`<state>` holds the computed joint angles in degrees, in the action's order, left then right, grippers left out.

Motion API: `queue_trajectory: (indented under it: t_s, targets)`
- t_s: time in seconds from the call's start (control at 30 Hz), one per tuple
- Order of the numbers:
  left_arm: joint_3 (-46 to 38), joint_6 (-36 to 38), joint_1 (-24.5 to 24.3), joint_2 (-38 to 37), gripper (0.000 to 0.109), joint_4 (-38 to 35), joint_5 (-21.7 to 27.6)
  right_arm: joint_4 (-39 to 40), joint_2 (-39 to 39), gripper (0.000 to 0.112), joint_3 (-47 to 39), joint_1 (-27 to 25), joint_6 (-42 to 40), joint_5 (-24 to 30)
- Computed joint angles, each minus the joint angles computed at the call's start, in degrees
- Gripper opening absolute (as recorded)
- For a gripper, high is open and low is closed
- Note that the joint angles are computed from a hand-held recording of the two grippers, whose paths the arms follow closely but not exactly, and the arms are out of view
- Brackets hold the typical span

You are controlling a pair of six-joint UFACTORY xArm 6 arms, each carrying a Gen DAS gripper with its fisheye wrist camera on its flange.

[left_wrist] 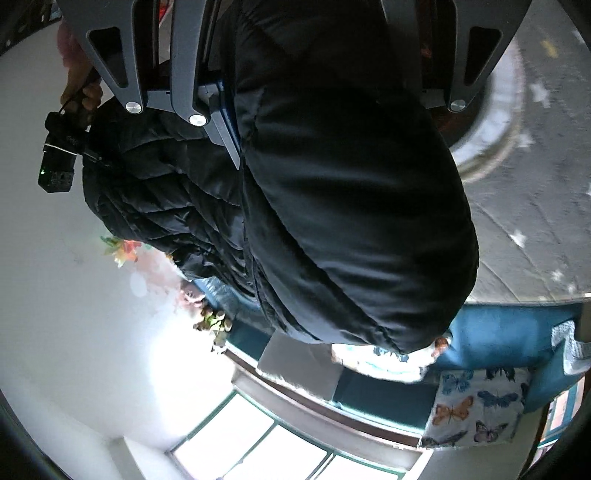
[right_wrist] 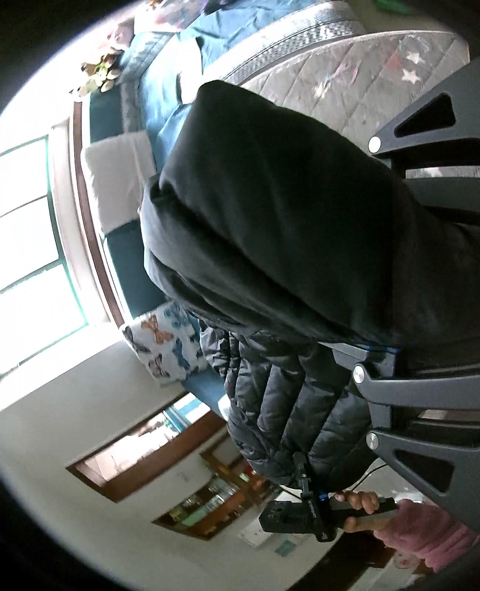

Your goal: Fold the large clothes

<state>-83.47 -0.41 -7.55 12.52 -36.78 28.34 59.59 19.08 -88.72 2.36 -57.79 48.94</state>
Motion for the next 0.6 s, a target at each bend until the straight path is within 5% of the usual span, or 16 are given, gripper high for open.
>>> queue_trajectory:
  t_s: [0.2,0.27,0.37,0.5,0.6]
  targets:
    - [-5.28,-13.28,-3.13,10.27,0.064,10.24,1.67,-8.91,10.22,0.057,-3.69,-0.98,9.01,-3.93]
    - [-4.45,-10.22,-3.21,10.42,0.072,3.58,0.26,-6.57,14.00,0.074,-5.97,-2.40,10.95,-1.82]
    - [-3.43,-7.84,-2.45,9.77,0.075,0.50,0.97,-3.66,14.97,0.074,-7.03,-3.60,11.03,0.73]
    - [-5.39,-7.18,-1.60,9.14,0.075,0.65,4.47,-11.85,12.36,0.076,-5.74,-2.31,15.74,-1.71]
    - [-1.51,2.71,3.18,7.45,0.075,-7.48,5.00,-15.33,10.81,0.076,-4.78,-2.67,18.16,-2.62]
